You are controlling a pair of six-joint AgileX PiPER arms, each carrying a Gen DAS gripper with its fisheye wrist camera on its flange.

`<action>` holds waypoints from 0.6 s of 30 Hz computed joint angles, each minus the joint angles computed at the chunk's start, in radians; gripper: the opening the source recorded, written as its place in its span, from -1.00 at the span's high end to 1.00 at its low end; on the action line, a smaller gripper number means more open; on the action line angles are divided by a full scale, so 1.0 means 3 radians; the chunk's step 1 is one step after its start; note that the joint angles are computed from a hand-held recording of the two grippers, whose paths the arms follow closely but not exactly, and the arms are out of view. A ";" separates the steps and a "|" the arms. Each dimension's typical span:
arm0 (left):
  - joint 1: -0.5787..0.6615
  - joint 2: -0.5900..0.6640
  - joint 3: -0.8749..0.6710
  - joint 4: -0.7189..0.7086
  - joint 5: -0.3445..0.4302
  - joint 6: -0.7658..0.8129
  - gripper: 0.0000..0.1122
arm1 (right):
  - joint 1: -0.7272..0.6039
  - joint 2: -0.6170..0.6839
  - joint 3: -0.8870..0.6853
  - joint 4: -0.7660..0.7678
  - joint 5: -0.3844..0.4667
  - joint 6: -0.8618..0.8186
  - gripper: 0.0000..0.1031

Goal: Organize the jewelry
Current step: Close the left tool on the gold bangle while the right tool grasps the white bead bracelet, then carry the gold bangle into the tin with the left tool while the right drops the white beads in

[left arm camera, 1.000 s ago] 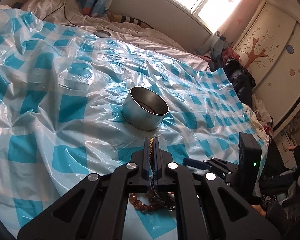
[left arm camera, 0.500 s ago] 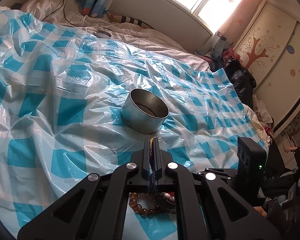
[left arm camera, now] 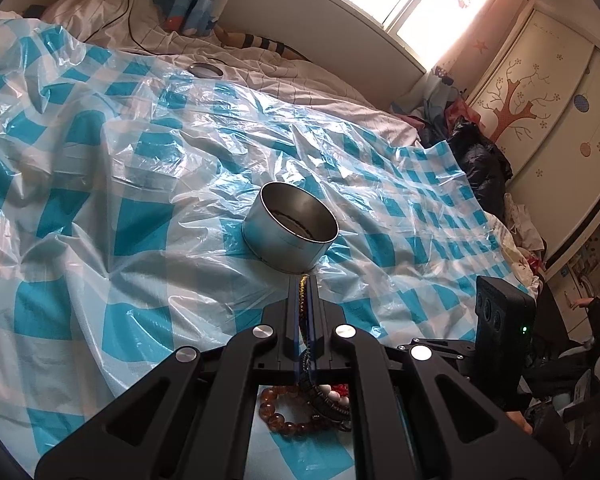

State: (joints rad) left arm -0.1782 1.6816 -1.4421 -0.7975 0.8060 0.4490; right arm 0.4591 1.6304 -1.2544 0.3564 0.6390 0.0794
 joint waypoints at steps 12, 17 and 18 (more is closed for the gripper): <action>0.0003 0.0026 -0.0023 0.0010 0.0019 -0.0019 0.95 | 0.0026 -0.0098 0.0068 -0.0131 -0.0173 0.0131 0.85; 0.0030 0.0035 -0.0001 -0.0045 0.0006 0.0033 0.95 | -0.0079 -0.0279 0.0216 0.0204 -0.0419 -0.0065 0.85; 0.0042 0.0039 0.0004 -0.0086 0.0012 0.0065 0.95 | -0.0143 -0.0313 0.0257 0.0452 -0.0450 -0.0256 0.85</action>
